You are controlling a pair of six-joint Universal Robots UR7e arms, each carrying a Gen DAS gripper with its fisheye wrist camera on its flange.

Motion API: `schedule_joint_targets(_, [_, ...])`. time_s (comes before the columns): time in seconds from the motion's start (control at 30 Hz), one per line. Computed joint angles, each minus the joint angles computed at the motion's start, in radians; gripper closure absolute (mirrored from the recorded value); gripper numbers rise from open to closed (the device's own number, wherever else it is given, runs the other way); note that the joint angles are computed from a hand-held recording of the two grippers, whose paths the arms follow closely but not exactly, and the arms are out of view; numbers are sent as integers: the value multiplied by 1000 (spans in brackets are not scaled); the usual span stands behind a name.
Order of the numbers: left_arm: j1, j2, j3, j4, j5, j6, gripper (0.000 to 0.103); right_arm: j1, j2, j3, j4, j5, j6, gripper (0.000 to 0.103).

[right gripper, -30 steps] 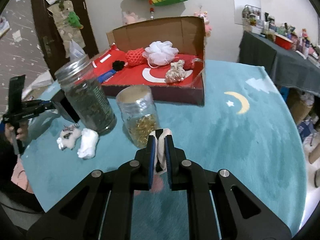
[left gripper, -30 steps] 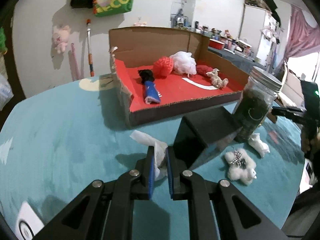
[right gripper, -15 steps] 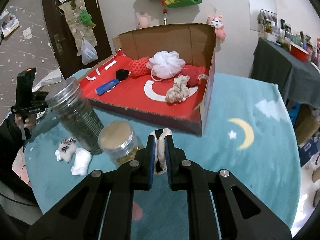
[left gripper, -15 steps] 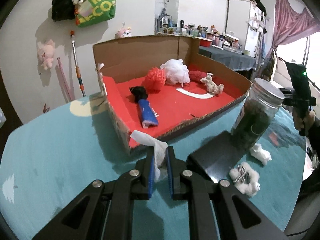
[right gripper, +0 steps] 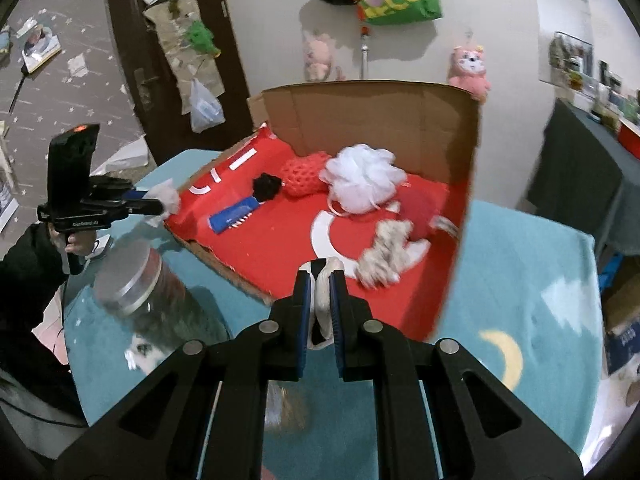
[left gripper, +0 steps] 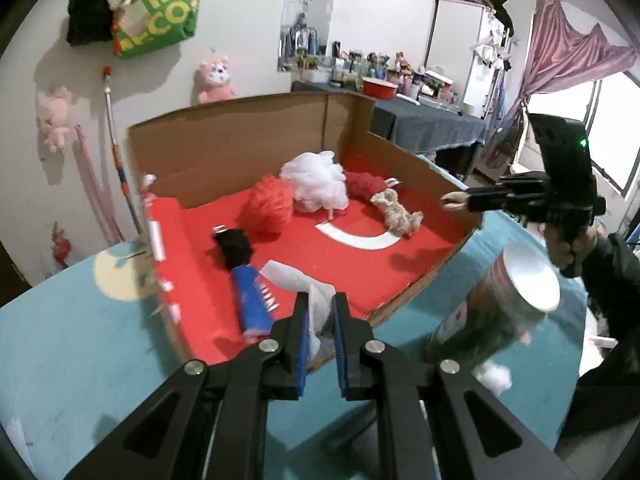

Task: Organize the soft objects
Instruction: 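Carry the white cloth and powder puff into the box and open both tools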

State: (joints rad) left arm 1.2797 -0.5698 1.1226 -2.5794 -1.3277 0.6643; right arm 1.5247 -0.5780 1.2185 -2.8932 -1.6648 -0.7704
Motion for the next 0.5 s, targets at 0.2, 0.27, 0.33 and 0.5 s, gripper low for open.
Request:
schedule_joint_targets(0.2, [-32,124,-199,169,81,-65,91,37,123,-237,186,-59,6,93])
schedule_joint_targets(0.27, [-39,165,-260,203,110,-73,91,42,160,-315,257,-70,22,93])
schedule_joint_targets(0.33, [-41,211,-348,279,118,-93,91,51,211,-415,327,-102,35,93])
schedule_joint_targets(0.5, [-43,340,-594,469,143,-136,91,63,372,-737,567,-187,110,93])
